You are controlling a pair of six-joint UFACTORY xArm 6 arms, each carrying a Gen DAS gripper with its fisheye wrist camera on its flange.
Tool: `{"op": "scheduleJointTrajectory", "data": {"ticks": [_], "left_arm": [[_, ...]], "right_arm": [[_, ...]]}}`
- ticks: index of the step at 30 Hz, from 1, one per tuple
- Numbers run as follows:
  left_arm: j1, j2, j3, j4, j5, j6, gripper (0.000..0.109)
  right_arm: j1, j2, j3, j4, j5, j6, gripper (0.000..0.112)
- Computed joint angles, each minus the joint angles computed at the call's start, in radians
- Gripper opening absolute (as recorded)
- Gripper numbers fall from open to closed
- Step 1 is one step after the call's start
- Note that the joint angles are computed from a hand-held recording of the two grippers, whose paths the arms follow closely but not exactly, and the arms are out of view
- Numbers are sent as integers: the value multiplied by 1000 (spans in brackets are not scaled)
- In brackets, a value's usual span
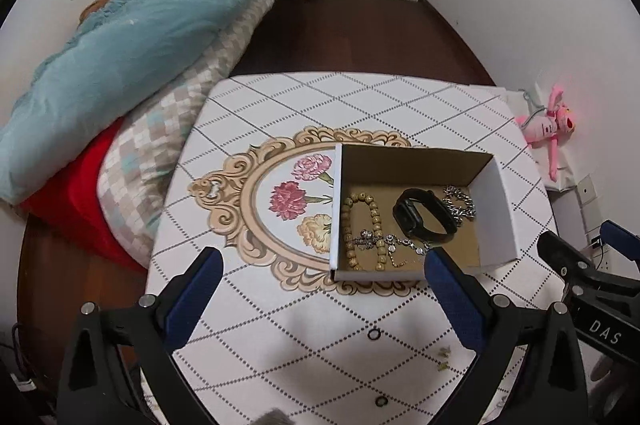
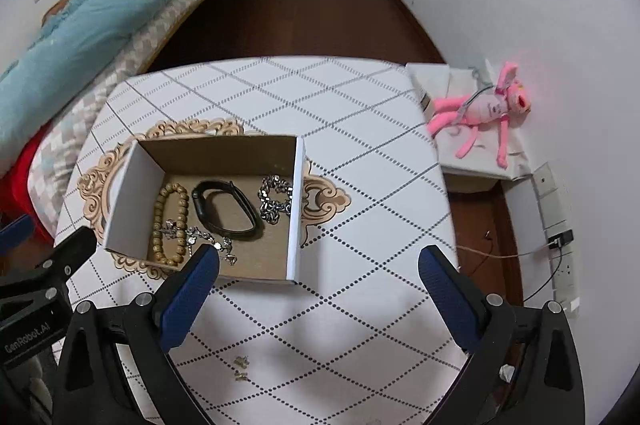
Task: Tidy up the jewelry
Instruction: 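Raise both open tools out of the box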
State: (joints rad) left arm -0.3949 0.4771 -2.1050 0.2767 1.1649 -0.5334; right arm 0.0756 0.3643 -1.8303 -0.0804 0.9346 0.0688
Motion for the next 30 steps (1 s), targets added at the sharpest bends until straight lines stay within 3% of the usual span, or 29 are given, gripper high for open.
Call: {"op": "scheduleJointTrajectory", "data": {"ticks": [7, 15, 24, 30], "left_arm": [[-20, -135, 121, 40, -44, -45, 103], [-44, -201, 126, 80, -47, -51, 103], [-60, -216, 109, 68, -1, -59, 103], [-60, -227, 174, 56, 5, -74, 103]], "right_arm": [[2, -168, 169, -34, -94, 52, 101], [3, -288, 244, -55, -139, 78, 101], [-1, -363, 274, -24, -139, 65, 101], [-5, -362, 297, 16, -101, 43, 101]]}}
